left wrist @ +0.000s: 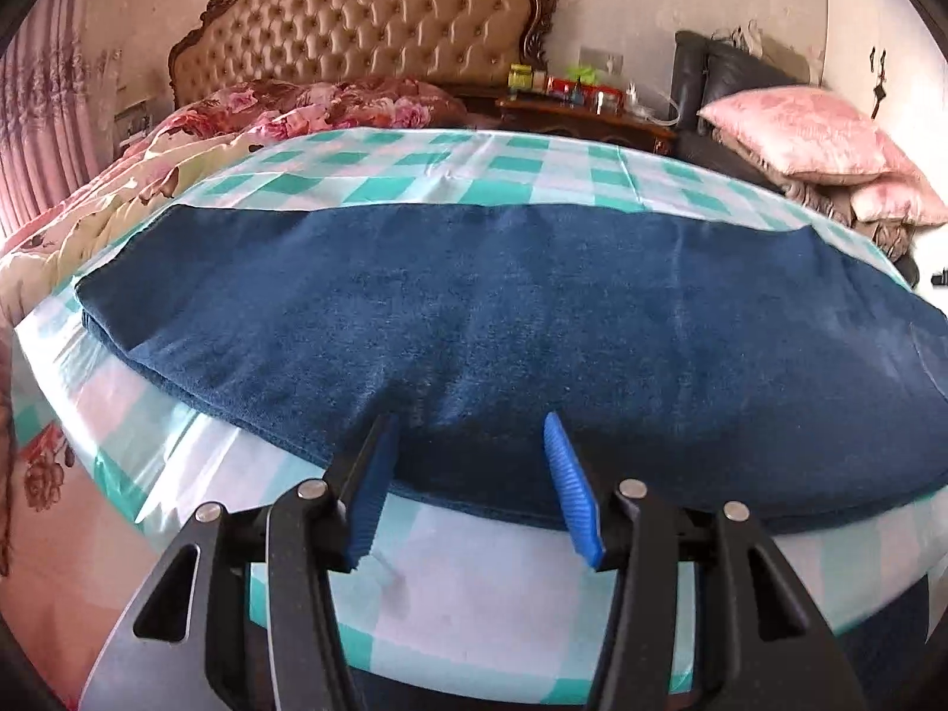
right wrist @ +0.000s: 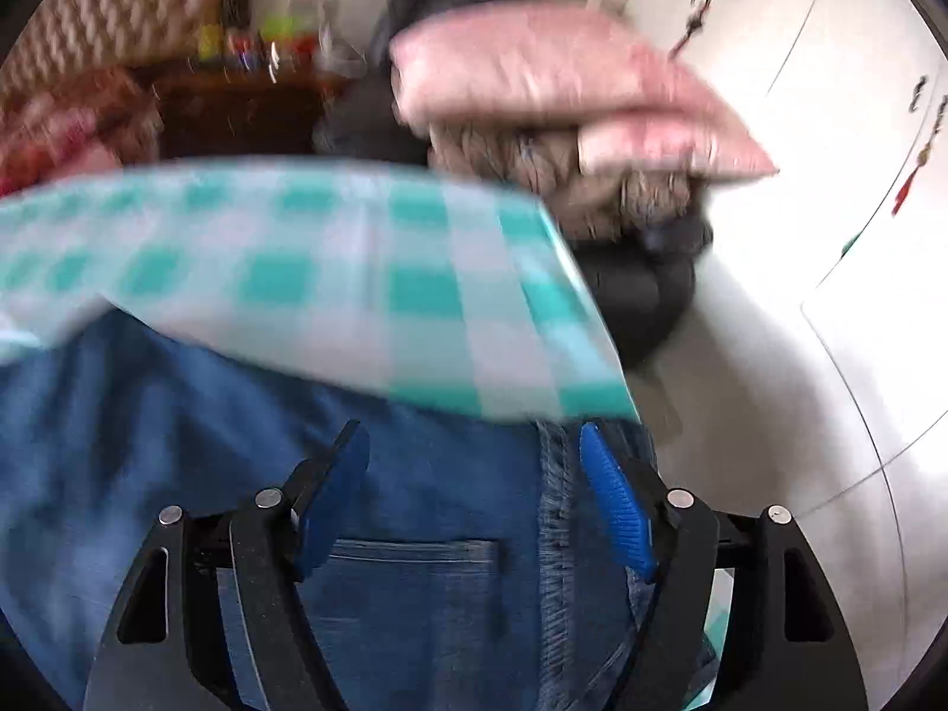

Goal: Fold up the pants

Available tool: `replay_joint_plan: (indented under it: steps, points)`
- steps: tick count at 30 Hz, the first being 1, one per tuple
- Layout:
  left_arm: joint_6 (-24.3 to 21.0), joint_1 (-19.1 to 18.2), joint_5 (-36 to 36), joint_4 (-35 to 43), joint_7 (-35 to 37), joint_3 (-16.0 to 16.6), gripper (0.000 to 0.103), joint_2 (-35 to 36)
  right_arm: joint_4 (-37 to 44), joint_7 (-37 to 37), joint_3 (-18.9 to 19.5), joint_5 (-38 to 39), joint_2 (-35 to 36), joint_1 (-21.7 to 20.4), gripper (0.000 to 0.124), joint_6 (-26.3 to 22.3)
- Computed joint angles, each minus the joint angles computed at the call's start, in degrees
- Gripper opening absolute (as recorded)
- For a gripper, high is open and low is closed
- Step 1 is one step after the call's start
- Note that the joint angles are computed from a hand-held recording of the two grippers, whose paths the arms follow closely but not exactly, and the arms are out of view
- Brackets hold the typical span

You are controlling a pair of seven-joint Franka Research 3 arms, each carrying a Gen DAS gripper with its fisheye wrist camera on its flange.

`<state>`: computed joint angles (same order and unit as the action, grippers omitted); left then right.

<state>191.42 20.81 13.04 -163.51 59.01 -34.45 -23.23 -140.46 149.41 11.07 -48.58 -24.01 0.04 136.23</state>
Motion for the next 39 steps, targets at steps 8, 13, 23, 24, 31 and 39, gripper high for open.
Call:
replay_joint_plan:
  steps: [8,13,23,24,31,39]
  points:
    - [1.97,11.13,-0.06,1.2,-3.88,-12.74,0.066,-1.01,11.25,-12.54,3.53,15.11,15.33,13.22,0.068,19.49]
    - [3.21,3.25,2.83,0.83,-4.28,-3.01,0.078,1.9,22.98,-11.24,2.73,17.65,30.04,19.81,0.068,21.13]
    - [0.36,0.59,6.22,6.53,3.5,10.01,0.033,4.26,33.3,-1.45,-7.56,5.39,40.03,33.6,0.073,10.63]
    - [-1.15,1.01,7.97,9.73,5.37,10.83,0.032,6.93,32.98,-0.53,-8.35,4.8,39.95,34.25,0.077,10.7]
    - [-15.96,-19.82,-0.92,27.63,31.12,32.03,0.032,23.53,32.51,0.4,-9.96,8.57,39.95,34.61,0.087,11.39]
    - [-23.37,-11.73,15.11,36.31,21.14,33.01,0.048,28.54,32.41,0.62,-10.19,8.61,39.93,34.84,0.088,11.53]
